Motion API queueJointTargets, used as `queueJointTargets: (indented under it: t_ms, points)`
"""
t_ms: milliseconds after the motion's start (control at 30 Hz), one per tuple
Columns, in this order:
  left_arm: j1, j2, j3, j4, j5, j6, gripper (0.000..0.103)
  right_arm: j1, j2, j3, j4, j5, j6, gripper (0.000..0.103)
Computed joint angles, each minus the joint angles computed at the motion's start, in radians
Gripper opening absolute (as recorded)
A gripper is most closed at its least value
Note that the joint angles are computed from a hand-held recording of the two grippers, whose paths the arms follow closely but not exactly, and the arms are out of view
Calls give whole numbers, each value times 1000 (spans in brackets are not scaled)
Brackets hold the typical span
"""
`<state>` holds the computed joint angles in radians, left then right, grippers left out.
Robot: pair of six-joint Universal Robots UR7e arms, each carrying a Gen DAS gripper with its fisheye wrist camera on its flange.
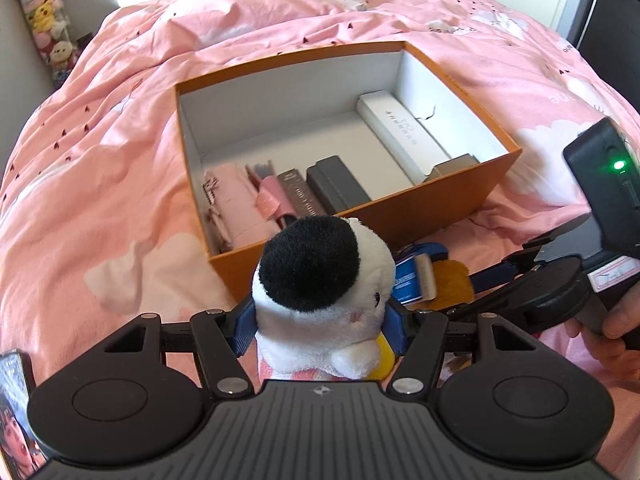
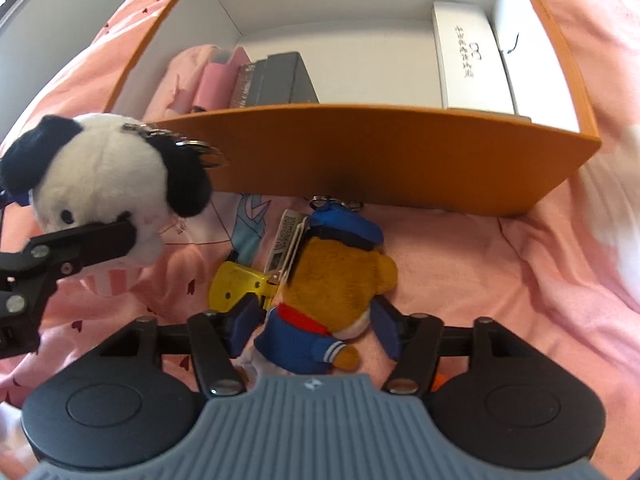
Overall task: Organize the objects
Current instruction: 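Lift both plush toys and carry them over the shoebox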
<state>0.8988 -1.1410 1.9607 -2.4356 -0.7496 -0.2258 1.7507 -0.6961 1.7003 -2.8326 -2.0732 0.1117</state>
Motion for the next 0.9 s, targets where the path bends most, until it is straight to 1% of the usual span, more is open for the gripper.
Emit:
queueJointTargets:
  t_ms: [33,100,167,233,267,433,733,833,900]
  points:
    - [1,-2,1,-2,2,-1,71,-4,7,-9,13,-5,14,71]
    - [1,-7,5,-8,2,-1,71,-16,16,-16,38,0,45,67]
    - [3,-12,5,-10,-5,1,71,-31,17,-9,34,28,71,67]
    - [5,-17,4,-10,-15,1,71,-39,9,6,12,62,82,56]
    - [6,-19,3,-9,-22,0,71,-38,5,11,7,64,88,54]
    - [11,-34,-6,-10,-71,-6,71,-16,-14,27,-16,42,56,51]
    - [19,-63,-35,-48,-184,-7,71,50,-98,73,-93,-7,-59,49]
    - [23,-64,-57,-65,-224,-1,71,63,-127,75,-114,0,-100,49]
    - [28,-56,-81,-78,-244,-3,71,64,-150,75,-127,21,-132,49]
